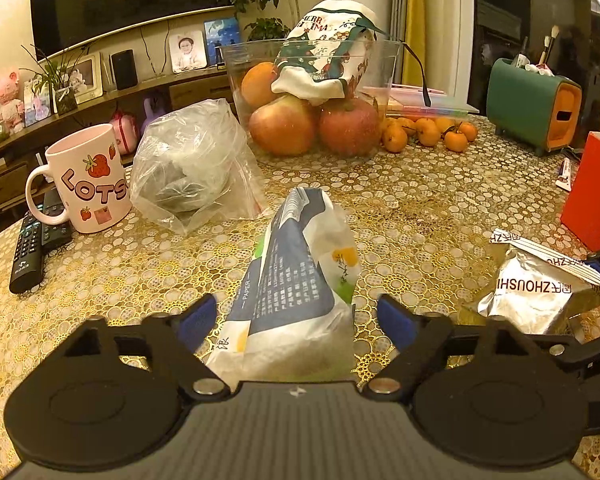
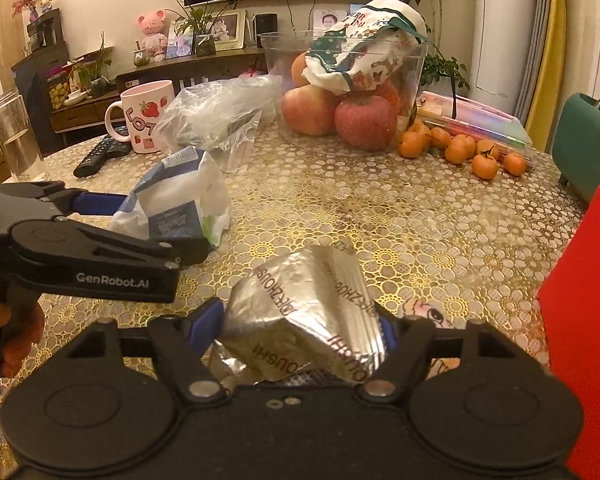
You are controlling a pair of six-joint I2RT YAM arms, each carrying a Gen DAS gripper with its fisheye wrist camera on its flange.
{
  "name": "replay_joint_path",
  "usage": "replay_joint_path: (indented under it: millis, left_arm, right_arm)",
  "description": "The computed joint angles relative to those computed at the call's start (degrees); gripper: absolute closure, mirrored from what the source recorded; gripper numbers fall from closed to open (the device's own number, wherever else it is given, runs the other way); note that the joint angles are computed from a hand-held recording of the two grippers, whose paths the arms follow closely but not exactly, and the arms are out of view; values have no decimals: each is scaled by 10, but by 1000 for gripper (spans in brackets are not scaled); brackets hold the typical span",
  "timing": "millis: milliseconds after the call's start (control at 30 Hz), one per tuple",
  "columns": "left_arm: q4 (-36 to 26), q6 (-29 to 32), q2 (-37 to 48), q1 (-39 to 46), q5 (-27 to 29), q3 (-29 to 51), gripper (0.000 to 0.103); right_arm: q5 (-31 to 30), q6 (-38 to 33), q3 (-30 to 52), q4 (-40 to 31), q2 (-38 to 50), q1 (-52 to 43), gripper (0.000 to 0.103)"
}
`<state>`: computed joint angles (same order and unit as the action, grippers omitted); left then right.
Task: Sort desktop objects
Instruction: 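Grasp the white-blue packet with the left gripper while the right grasps the foil bag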
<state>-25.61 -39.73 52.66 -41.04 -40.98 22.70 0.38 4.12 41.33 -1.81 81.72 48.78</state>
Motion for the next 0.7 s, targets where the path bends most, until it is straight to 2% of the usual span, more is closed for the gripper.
replay_joint_path:
  millis: [67, 133, 200, 300, 333, 367, 500, 700]
  left_arm:
    - [-2, -3, 1, 4, 3, 2, 33]
    - [-5, -6, 1, 3, -1, 3, 49]
    - [-8, -5, 1, -4, -9, 5, 59]
    - [-16, -2, 9, -13, -17, 14, 66]
    - [-18, -1, 12, -16, -21, 16, 68]
    - [-20, -1, 14, -19, -26, 18, 69]
    - [-38, -14, 12, -33, -47, 29, 76]
    - [-87, -39, 2, -61, -65, 58, 78]
  right_arm:
    - [2, 2, 0, 0, 0, 1, 31]
    - [4, 6, -2, 3, -1, 2, 32]
    - [7, 8, -5, 5, -3, 3, 33]
    - [7, 10, -8, 7, -8, 2, 35]
    - [4, 10, -8, 6, -9, 1, 39]
    - [2, 11, -7, 4, -10, 0, 47]
    - [2, 18, -7, -2, -20, 1, 50]
    - [1, 20, -13, -15, -52, -8, 51]
